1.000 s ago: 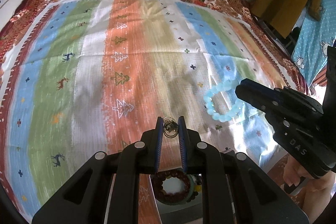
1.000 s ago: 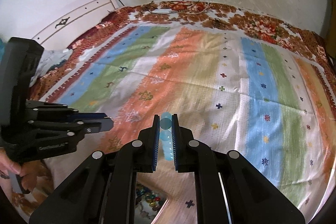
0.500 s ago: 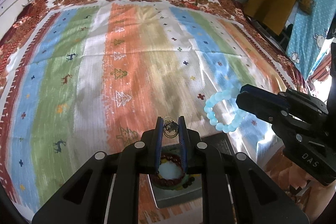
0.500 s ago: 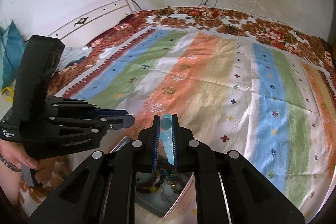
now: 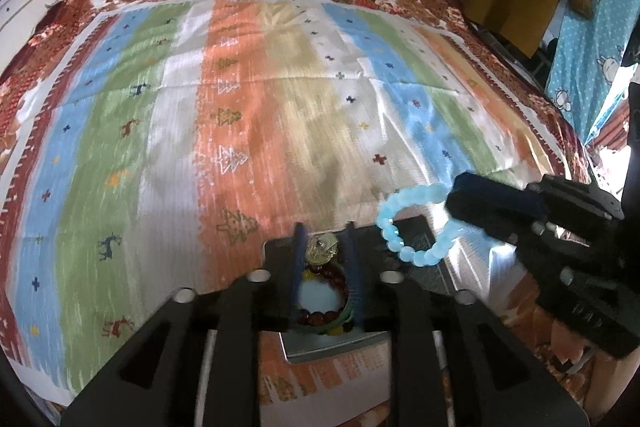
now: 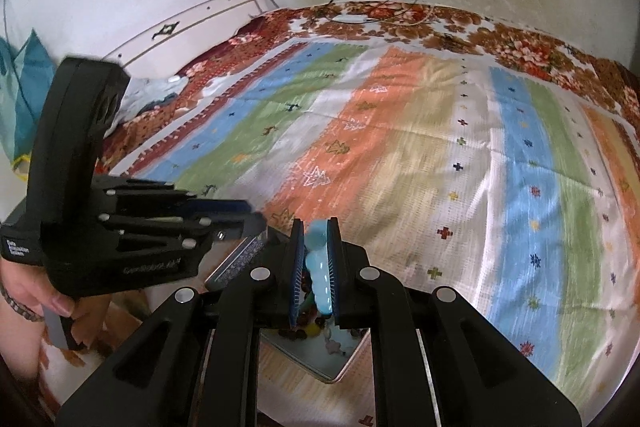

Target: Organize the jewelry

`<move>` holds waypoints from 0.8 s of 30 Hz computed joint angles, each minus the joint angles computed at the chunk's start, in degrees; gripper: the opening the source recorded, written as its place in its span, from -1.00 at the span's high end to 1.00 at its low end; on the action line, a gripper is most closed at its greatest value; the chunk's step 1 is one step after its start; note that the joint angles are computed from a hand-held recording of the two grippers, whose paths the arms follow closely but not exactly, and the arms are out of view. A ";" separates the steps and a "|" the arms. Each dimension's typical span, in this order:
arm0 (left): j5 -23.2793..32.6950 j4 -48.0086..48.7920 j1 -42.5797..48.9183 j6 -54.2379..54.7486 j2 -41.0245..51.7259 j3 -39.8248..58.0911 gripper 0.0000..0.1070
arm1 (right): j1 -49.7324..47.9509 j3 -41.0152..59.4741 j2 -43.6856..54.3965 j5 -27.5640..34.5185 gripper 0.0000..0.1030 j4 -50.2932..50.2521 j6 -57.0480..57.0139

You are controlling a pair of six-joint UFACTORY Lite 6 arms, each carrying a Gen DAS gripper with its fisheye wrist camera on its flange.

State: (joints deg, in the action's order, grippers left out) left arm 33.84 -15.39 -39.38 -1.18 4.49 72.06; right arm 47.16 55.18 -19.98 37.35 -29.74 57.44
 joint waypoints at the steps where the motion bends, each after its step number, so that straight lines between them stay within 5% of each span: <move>1: -0.16 0.29 -0.06 -0.33 -0.27 -0.39 0.30 | -0.15 -0.51 -0.75 0.08 0.61 -0.09 0.32; 2: -0.24 0.31 -0.15 -0.38 -0.57 -0.74 0.29 | -0.11 -0.82 -1.23 0.15 0.39 -0.30 0.60; 24: -5.07 10.92 -5.07 -11.23 -14.98 -14.01 -0.66 | 10.92 -10.17 -14.32 7.53 -0.59 -8.87 12.38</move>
State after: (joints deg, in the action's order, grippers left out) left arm 28.77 -4.47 -44.45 -12.42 -10.49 58.05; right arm 58.08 45.02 -34.30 44.88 -38.61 69.82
